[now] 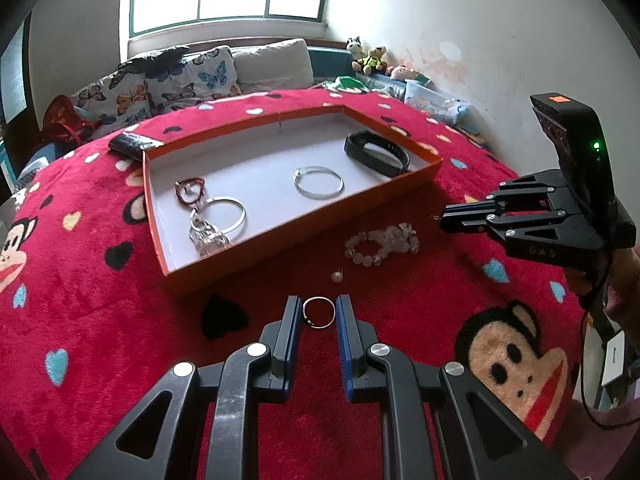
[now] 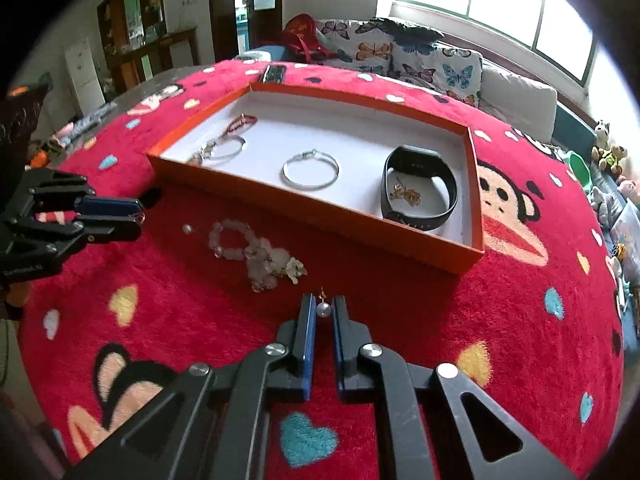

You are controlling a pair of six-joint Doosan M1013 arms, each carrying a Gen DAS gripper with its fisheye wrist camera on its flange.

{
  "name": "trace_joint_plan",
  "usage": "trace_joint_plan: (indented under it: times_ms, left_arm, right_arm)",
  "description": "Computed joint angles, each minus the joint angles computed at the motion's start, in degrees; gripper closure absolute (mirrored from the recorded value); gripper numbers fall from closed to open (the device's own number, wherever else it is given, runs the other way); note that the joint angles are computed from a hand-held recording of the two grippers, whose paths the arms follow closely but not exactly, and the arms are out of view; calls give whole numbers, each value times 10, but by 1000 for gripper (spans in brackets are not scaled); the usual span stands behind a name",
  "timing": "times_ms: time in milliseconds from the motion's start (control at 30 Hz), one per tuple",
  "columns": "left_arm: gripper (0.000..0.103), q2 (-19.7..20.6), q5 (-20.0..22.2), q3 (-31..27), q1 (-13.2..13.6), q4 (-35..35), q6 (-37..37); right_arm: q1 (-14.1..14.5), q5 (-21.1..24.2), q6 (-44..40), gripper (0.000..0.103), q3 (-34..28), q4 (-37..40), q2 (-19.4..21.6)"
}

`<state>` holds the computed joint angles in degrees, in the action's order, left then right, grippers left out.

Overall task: Organize jewelry
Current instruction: 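Hold the ring in the left tool while the right tool closes on a pearl stud earring, then drop the ring into the box from the left tool while the right tool drops the pearl stud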

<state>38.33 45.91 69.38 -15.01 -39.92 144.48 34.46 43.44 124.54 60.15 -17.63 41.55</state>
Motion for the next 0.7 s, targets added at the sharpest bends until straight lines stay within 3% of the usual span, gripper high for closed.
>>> trace_joint_plan:
  times_ms: [233,433,700]
  left_arm:
    - [85,-6,-20,-16,4,-16,2]
    - [85,15,-19,-73,2,7,-32]
    - [85,68,29,-157,-4,63,-116]
  right_arm:
    - [-10,-39,26,93,6,4,-15]
    - [-23,-57,28,93,-17,22,-8]
    - [-37,-22,-17,93,-86,76,37]
